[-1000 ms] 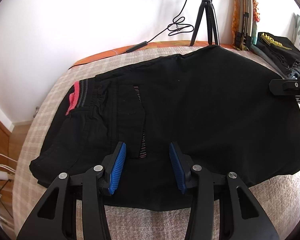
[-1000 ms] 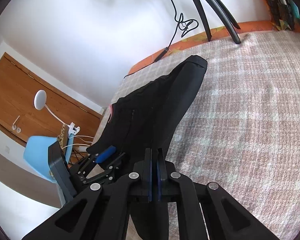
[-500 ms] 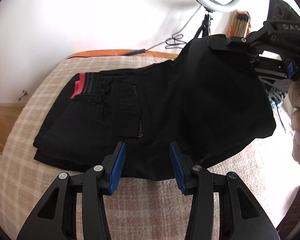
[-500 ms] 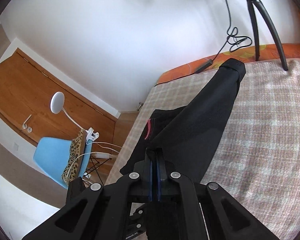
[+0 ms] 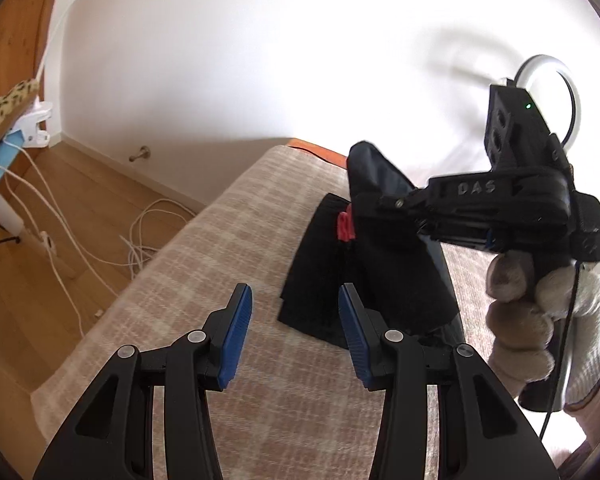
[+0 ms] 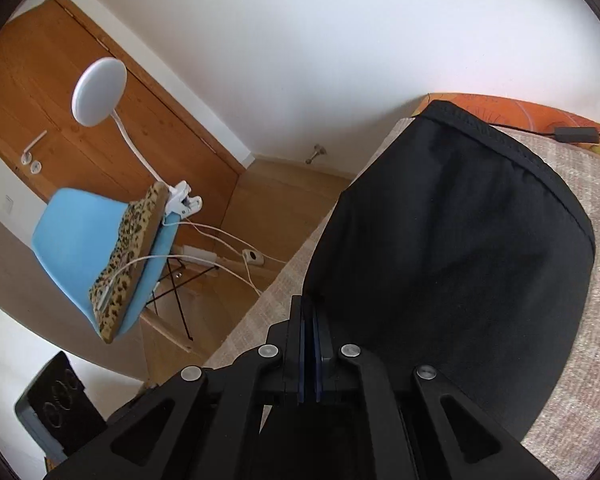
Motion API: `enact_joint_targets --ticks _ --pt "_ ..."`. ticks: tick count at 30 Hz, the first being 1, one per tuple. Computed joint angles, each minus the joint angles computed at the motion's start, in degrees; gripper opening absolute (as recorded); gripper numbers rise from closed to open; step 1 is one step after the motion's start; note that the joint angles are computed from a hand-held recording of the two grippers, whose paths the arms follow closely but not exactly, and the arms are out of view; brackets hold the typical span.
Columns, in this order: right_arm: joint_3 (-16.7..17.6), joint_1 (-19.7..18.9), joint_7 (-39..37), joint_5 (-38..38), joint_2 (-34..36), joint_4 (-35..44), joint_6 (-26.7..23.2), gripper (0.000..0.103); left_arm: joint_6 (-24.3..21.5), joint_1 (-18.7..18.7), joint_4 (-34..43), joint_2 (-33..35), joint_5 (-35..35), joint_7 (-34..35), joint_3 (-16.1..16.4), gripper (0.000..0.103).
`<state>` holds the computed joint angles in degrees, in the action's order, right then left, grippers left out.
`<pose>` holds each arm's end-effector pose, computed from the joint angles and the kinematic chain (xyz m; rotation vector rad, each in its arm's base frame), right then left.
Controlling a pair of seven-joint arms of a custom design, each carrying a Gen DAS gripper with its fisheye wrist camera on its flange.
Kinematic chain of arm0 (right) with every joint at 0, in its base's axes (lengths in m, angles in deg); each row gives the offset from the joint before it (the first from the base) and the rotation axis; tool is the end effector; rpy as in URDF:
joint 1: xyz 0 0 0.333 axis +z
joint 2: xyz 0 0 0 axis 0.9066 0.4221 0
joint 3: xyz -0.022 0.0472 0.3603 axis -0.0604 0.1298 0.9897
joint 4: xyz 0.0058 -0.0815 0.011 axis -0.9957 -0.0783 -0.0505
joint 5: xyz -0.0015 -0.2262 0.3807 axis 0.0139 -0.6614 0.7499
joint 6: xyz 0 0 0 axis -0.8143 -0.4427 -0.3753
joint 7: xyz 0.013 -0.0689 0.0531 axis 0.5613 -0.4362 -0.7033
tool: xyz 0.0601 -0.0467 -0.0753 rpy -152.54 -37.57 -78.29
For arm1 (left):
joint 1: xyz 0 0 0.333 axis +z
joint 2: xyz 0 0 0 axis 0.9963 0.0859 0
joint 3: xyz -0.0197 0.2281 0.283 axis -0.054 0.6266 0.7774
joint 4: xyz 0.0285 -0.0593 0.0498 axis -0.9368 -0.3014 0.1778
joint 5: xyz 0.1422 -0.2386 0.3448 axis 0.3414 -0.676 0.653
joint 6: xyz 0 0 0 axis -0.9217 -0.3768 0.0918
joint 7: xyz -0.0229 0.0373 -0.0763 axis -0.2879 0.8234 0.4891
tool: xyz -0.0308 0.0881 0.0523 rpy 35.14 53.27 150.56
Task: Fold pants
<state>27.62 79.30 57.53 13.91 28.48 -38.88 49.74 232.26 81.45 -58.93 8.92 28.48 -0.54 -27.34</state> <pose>0.7069 0.2851 0.5262 -2.0830 1.1449 0.2781 0.4309 -0.1519 0.5546 -2.1071 1.2470 -0.9686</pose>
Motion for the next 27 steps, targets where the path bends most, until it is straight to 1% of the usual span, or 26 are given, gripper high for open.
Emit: enact_joint_targets --ticks 2,3,4,5,6,8,9,10,12,13,15,17,18,19,21,23,25,26,27 --pt "-0.3 1.9 2.2 -3.6 2.0 1.3 0.5 0.002 -0.4 0.3 -1.0 -1.2 -0.2 -0.8 -0.1 0.044" --pt "-0.3 2.5 2.7 -4.9 2.9 1.8 0.4 0.007 -0.3 0.5 -1.1 -1.2 -0.1 -1.0 -0.1 0.044" --pt "-0.2 2.8 2.9 -5.8 4.0 2.9 -0.3 0.009 -0.4 0.7 -1.3 -1.5 0.0 -1.2 -0.2 0.044" --pt "-0.3 2.9 3.0 -6.9 4.7 3.7 -1.2 0.017 -0.2 0.7 -1.7 -1.9 0.2 -1.3 -0.2 0.044" --pt "-0.2 2.8 2.8 -7.5 5.3 4.6 -2.4 0.032 -0.1 0.8 -1.7 -2.1 0.3 -1.5 -0.3 0.044" --pt "0.6 1.2 1.5 -5.4 5.8 6.0 -5.4 0.043 -0.4 1.4 -1.4 -2.3 1.1 -2.6 -1.4 0.044" --pt "0.8 0.4 0.3 -4.1 5.3 5.8 -5.9 0.044 -0.4 1.8 -1.0 -2.3 1.6 -3.2 -2.0 0.044" --pt "1.1 -0.5 -1.8 -2.5 4.4 5.4 -5.9 0.045 0.1 2.1 -0.6 -2.0 2.3 -3.7 -2.5 0.044" --pt "1.3 -2.8 -6.6 1.6 2.1 3.8 -5.5 0.056 0.4 2.3 0.6 -1.2 3.8 -3.5 -3.0 0.044" --pt "1.2 -3.7 -8.5 3.3 1.2 3.3 -5.2 0.058 0.3 2.5 1.5 -0.7 4.7 -3.5 -3.6 0.044" --pt "-0.1 -4.4 -10.3 3.9 -0.4 2.4 -3.0 0.06 0.1 2.3 3.6 0.8 6.0 -3.2 -4.3 0.044" --pt "-1.2 -4.7 -11.7 3.2 -1.2 1.6 -0.1 0.06 -0.3 4.5 5.5 1.4 9.5 -6.2 -6.7 0.044" --pt "-1.8 -4.7 -11.5 2.2 -1.0 1.8 0.9 0.06 -0.3 4.9 6.4 2.0 11.2 -6.7 -7.3 0.044" --pt "-2.2 -4.7 -10.9 1.1 -0.6 2.2 1.5 0.06 -0.1 4.1 7.4 3.3 11.5 -5.7 -6.6 0.044" --pt "-2.6 -4.9 -9.8 -0.1 0.7 3.4 2.0 0.06 2.2 0.6 8.7 6.6 8.7 -1.7 -3.1 0.044" --pt "-2.6 -4.6 -9.3 -1.6 2.2 4.5 3.0 0.06 1.6 -0.8 9.9 9.6 6.7 0.9 -1.9 0.044" --pt "-2.6 -3.7 -8.8 -3.9 3.5 5.2 5.2 0.06 -0.2 -2.0 10.8 12.2 4.7 3.9 -0.9 0.044" --pt "-2.7 -3.1 -8.2 -5.3 4.3 5.5 6.5 0.06 -0.6 -2.4 10.8 13.1 3.5 4.9 -0.2 0.044" --pt "-3.1 -2.4 -7.1 -7.1 5.1 6.1 7.5 0.06 0.1 -3.1 10.2 13.7 1.3 6.5 1.0 0.044"
